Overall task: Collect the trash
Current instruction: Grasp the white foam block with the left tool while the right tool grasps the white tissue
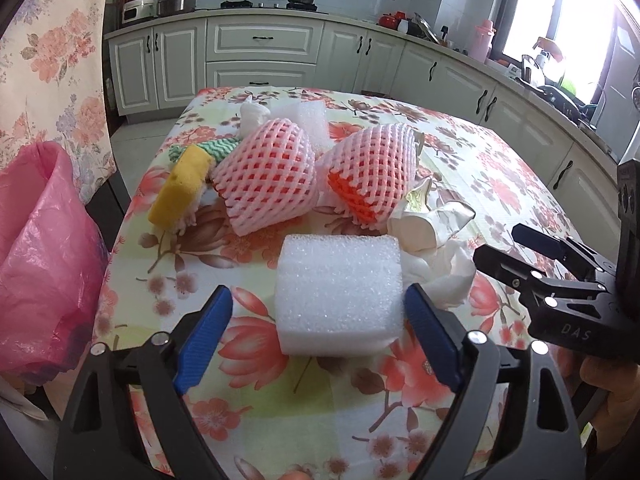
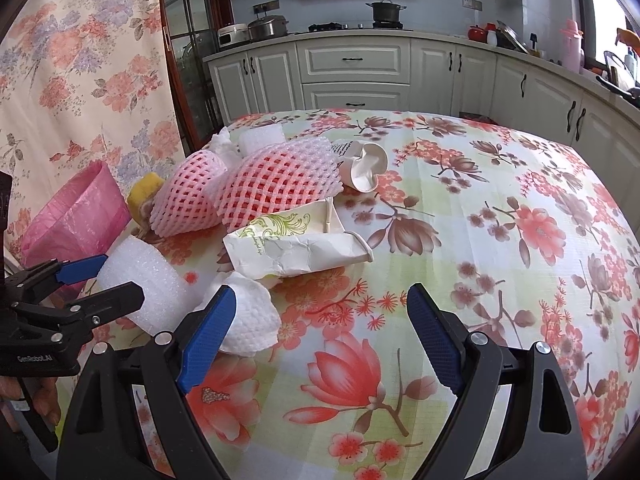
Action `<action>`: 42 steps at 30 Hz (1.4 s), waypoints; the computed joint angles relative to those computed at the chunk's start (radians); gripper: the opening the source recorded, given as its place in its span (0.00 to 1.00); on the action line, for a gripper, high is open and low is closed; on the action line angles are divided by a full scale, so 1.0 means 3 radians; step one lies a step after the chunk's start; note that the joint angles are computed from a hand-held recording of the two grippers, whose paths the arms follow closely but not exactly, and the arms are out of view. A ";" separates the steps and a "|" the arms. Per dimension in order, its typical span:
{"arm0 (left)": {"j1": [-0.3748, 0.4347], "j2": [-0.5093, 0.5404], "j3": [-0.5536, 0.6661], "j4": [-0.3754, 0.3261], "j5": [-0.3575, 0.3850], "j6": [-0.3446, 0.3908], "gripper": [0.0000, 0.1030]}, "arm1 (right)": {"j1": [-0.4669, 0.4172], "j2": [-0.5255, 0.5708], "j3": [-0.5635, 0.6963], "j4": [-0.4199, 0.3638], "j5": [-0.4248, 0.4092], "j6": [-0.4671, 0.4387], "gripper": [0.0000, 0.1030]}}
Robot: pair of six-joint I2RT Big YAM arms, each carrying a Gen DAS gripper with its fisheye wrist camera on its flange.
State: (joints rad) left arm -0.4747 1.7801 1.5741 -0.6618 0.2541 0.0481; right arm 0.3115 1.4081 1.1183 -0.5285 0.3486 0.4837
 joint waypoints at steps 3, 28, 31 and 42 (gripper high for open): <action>0.0000 0.0031 0.0024 -0.0034 -0.0012 0.0021 0.59 | 0.0010 0.0012 0.0016 -0.0004 -0.0016 -0.0007 0.80; 0.0115 -0.0116 -0.0028 0.0076 -0.0041 -0.0036 0.59 | 0.0148 0.0208 0.0183 -0.0070 -0.0125 -0.0140 0.78; 0.0117 -0.0132 -0.0044 0.0092 -0.0039 -0.0048 0.59 | 0.0150 0.0268 0.0219 -0.0120 -0.0183 -0.0145 0.75; 0.0135 -0.0179 -0.0099 0.0147 -0.0021 -0.0062 0.59 | 0.0163 0.0284 0.0226 -0.0128 -0.0284 -0.0182 0.34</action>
